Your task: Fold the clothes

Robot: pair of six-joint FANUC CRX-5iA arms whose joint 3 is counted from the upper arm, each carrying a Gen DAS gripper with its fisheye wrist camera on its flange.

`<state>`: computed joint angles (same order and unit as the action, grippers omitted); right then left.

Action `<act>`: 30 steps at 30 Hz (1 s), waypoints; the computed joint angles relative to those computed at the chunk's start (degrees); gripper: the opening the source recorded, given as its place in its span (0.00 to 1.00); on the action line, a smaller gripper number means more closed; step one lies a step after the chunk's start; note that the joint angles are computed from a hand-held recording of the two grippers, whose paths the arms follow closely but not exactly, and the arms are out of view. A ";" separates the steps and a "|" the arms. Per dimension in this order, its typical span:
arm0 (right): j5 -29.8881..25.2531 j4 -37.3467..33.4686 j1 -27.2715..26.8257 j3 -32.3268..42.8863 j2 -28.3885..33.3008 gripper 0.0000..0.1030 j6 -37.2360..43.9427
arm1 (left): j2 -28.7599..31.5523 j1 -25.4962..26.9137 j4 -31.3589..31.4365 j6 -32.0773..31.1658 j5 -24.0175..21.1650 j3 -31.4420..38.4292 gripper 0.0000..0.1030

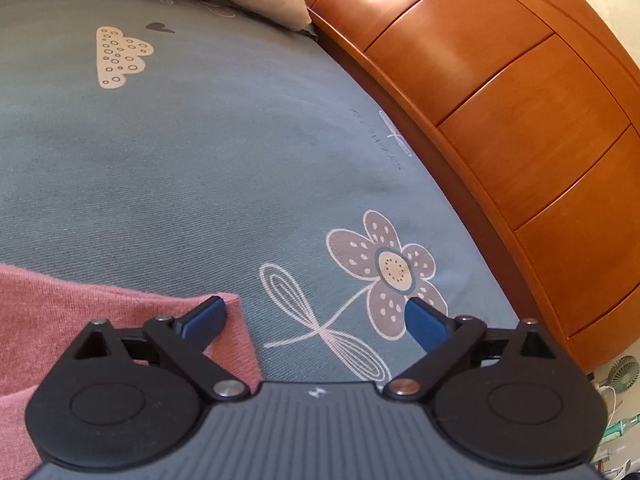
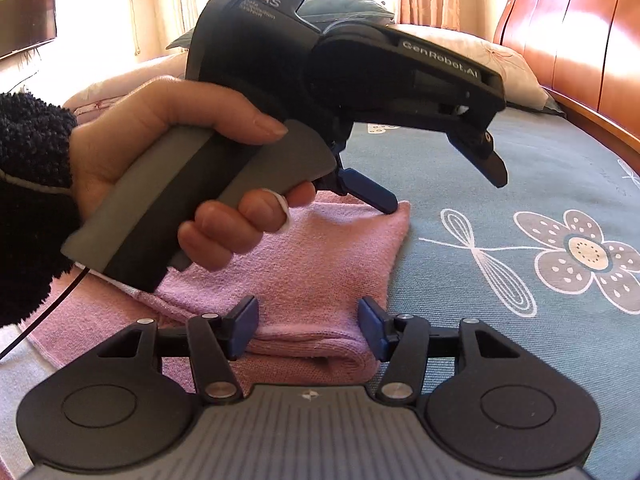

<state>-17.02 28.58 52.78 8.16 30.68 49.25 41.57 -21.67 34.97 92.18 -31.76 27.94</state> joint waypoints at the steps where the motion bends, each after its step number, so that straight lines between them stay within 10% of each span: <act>1: 0.03 0.29 0.03 -0.21 -0.12 0.60 -0.24 | -0.37 0.05 -0.49 0.54 0.03 -0.17 0.92; 19: 0.21 -3.02 -0.22 0.39 -0.70 0.63 2.87 | -2.12 0.22 -3.30 4.22 3.08 -2.29 0.93; 26: -0.79 -16.37 -2.09 1.20 -3.47 0.64 14.19 | -8.68 -1.01 10.16 -9.30 8.93 -14.54 0.93; 30: 0.50 -16.64 -3.51 -0.11 -4.46 0.64 11.78 | -5.72 -1.07 9.96 -7.06 6.79 -11.96 0.93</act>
